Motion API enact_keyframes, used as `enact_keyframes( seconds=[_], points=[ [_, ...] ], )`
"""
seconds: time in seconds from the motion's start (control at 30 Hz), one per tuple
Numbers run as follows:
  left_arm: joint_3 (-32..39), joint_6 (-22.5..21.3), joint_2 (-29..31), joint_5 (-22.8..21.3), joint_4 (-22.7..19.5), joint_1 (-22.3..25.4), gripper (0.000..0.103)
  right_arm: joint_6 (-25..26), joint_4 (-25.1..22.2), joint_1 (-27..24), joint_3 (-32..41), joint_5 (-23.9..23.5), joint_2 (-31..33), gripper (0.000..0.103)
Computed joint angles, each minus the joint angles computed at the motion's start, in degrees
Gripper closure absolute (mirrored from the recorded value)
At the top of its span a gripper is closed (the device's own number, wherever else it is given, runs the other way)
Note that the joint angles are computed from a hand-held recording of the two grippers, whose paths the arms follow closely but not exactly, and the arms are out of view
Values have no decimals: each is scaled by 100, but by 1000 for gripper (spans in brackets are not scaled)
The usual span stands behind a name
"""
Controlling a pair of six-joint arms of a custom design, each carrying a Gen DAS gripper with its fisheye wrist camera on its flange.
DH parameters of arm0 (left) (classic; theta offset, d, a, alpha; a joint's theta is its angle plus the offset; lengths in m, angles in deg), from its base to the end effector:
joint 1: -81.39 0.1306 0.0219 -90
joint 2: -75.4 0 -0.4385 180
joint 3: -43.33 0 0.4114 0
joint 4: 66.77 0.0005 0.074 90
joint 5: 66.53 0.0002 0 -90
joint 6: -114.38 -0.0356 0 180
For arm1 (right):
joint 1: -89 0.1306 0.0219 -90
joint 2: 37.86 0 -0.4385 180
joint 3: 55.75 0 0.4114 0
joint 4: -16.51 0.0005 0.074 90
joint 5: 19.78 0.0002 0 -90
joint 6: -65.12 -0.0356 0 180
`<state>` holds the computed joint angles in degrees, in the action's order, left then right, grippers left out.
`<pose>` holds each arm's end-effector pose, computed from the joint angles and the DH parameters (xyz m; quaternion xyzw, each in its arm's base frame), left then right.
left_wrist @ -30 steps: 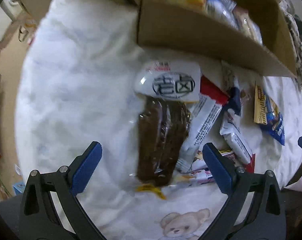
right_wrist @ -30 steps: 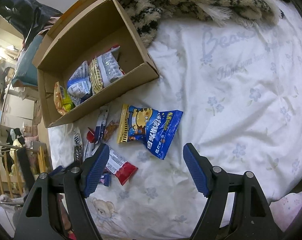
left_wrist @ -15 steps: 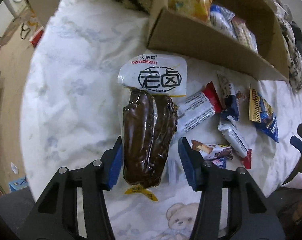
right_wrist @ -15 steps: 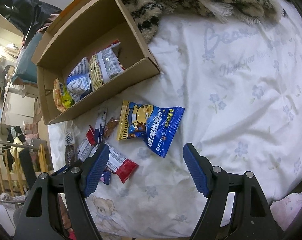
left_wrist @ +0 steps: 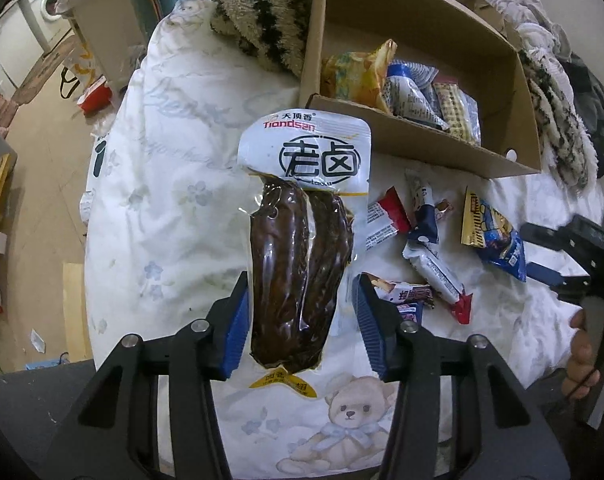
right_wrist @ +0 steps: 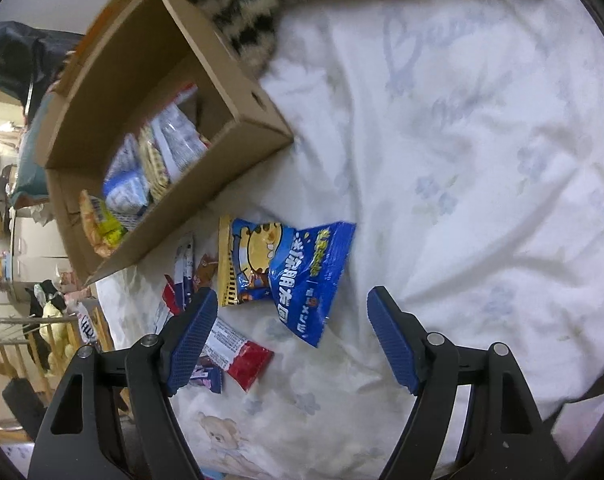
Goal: Organize snacks
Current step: 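Grasp the blue-and-yellow snack bag with the right gripper while the left lifts the sausage pack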
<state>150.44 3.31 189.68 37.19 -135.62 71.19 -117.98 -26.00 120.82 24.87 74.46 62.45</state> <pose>0.6248 -0.1215 0.3735 0.2796 0.9451 -0.1066 0.1315 0.4593 0.2813 0.3264 0.5020 0.8301 0.1963 0.1428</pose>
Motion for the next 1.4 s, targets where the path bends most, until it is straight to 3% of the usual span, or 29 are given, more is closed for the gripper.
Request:
enact_keyframes(
  seconds=[0.13,0.37,0.47,0.67,0.7,0.87,0.9,1.13,1.4],
  points=[
    [-38,27,22,-48,41,-51,58,196,161,-116,228,-245,404,17],
    [-109,-11,31,-151,92,-94,58,571,-351,-178,791,-175,919,17],
    [-111,11,32,-143,104,-109,58,803,-618,-164,905,-130,985,33],
    [-156,26,-11,-130,198,-126,58,968,-523,-75,898,3,867,62],
    [-173,17,-24,-147,230,-129,58,976,-540,-34,915,58,845,71],
    [-199,52,-57,-152,304,-67,58,1001,-494,198,925,213,672,75],
    [-211,56,-68,-155,321,-57,58,1005,-504,281,946,304,657,90],
    [-349,8,-205,-198,543,10,58,754,-432,651,912,687,447,90],
    [-558,-7,-494,-146,1042,50,58,710,271,869,619,1330,77,90]
  ],
)
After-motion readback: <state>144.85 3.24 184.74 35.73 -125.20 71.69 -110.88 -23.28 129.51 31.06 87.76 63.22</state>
